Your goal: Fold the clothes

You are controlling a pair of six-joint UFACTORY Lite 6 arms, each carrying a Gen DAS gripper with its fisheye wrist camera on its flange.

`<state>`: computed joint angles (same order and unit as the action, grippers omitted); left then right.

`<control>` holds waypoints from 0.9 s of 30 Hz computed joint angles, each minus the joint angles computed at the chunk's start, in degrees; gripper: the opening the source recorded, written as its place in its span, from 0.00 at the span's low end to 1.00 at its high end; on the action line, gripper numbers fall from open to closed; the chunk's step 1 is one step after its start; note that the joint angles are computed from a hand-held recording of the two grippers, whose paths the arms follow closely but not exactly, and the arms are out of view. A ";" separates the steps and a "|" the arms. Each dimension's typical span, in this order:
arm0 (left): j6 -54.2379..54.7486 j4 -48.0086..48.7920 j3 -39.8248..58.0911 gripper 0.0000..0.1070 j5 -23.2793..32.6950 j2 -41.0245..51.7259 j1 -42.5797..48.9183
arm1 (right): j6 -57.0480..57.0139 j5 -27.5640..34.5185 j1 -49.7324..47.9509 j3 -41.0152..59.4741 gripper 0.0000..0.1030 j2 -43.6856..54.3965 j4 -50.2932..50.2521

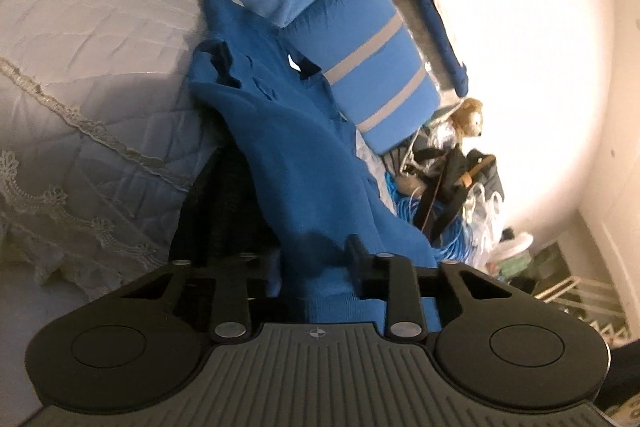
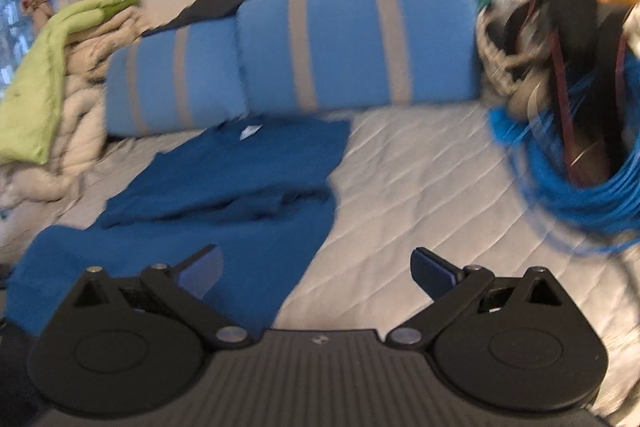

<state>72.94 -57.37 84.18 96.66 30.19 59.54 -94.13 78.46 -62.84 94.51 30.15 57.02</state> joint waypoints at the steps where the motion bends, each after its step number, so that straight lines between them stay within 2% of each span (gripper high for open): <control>1: -0.41 -0.21 0.16 0.25 0.14 0.27 0.07 | -0.54 0.35 0.28 -0.59 1.00 0.29 -1.04; 7: -0.87 -0.69 -0.12 0.24 -0.10 -0.07 -0.45 | 6.79 10.71 0.96 5.68 0.98 11.51 -7.81; 16: -3.83 -2.42 0.23 0.24 0.62 2.04 -0.66 | 18.97 20.64 -1.08 10.87 0.93 26.20 -7.90; 21: -4.47 -2.53 -0.36 0.24 0.17 1.48 -0.71 | 20.91 23.24 -1.77 6.64 0.75 28.48 -6.13; 24: -4.69 -2.53 -1.12 0.17 -0.53 0.68 -0.81 | 19.92 24.96 -2.30 3.58 0.59 27.39 -6.09; 25: -4.58 -2.59 -1.20 0.14 -0.58 0.59 -0.78 | 19.27 25.39 -2.56 2.63 0.49 26.80 -6.06; 27: -4.31 -2.71 -1.39 0.10 -0.71 0.40 -0.73 | 18.14 25.49 -3.16 0.58 0.35 25.09 -5.70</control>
